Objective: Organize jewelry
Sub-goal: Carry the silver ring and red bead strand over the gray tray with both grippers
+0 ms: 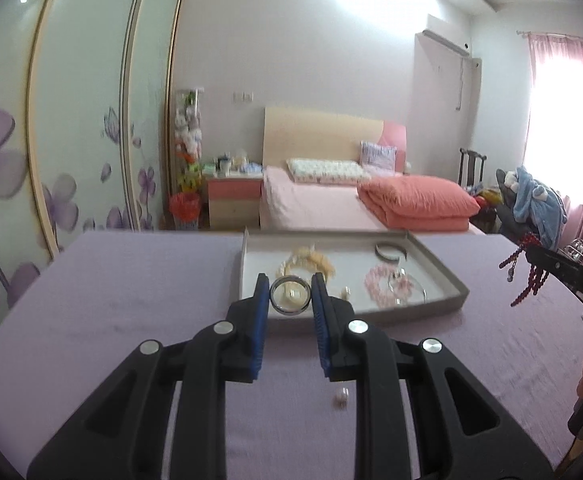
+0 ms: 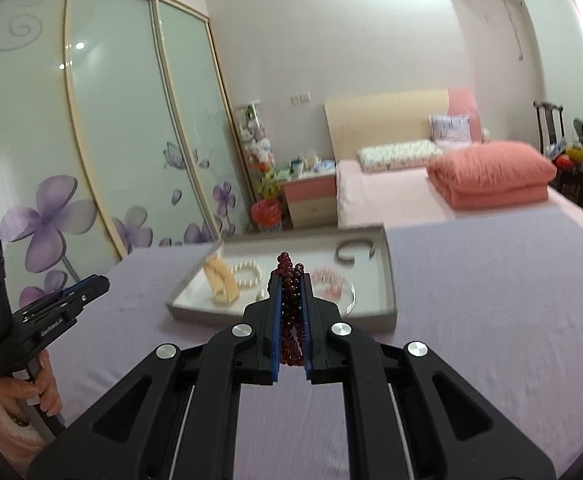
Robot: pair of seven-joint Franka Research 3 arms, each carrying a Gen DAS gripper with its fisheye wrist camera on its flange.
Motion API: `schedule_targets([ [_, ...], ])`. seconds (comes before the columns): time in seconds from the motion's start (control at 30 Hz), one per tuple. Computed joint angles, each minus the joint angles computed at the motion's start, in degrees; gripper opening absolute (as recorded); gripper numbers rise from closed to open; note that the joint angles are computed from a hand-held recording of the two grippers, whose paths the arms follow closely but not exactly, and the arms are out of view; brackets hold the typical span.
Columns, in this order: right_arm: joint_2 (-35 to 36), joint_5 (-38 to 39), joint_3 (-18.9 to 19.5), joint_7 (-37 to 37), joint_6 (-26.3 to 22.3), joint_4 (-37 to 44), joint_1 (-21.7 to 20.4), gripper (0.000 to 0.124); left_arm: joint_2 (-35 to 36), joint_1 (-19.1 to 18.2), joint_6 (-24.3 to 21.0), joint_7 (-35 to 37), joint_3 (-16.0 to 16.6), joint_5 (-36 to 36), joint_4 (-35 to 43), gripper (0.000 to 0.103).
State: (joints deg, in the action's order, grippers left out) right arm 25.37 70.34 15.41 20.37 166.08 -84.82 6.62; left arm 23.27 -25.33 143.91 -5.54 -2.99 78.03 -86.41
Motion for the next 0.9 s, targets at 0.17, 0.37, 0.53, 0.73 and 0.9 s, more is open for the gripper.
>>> schedule_targets([
  [0.17, 2.97, 3.28, 2.69, -6.3, 3.52, 5.28, -0.09, 0.009, 1.71, -0.41, 0.19, -1.68, 1.14, 2.94, 3.5, 0.022],
  [0.37, 7.87, 8.03, 5.72, -14.29, 7.63, 12.5, 0.1, 0.009, 4.88, -1.03, -0.06, -2.09, 2.39, 4.19, 8.43, 0.022],
  [0.53, 12.59, 3.85, 5.09, -9.74, 8.41, 18.04, 1.63, 0.009, 9.08, -1.91, -0.06, -0.46, 4.3, 3.66, 14.49, 0.022],
  [0.73, 18.23, -7.66, 2.15, 2.73, 7.89, 24.46, 4.48, 0.009, 14.0, -2.21, 1.71, 1.06, 6.73, 0.5, 21.4, 0.022],
  [0.9, 23.47, -16.96, -1.83, 13.78, 6.27, 31.03, 7.38, 0.009, 20.59, -2.18, 2.57, 5.67, 8.71, -4.95, 30.72, 0.022],
])
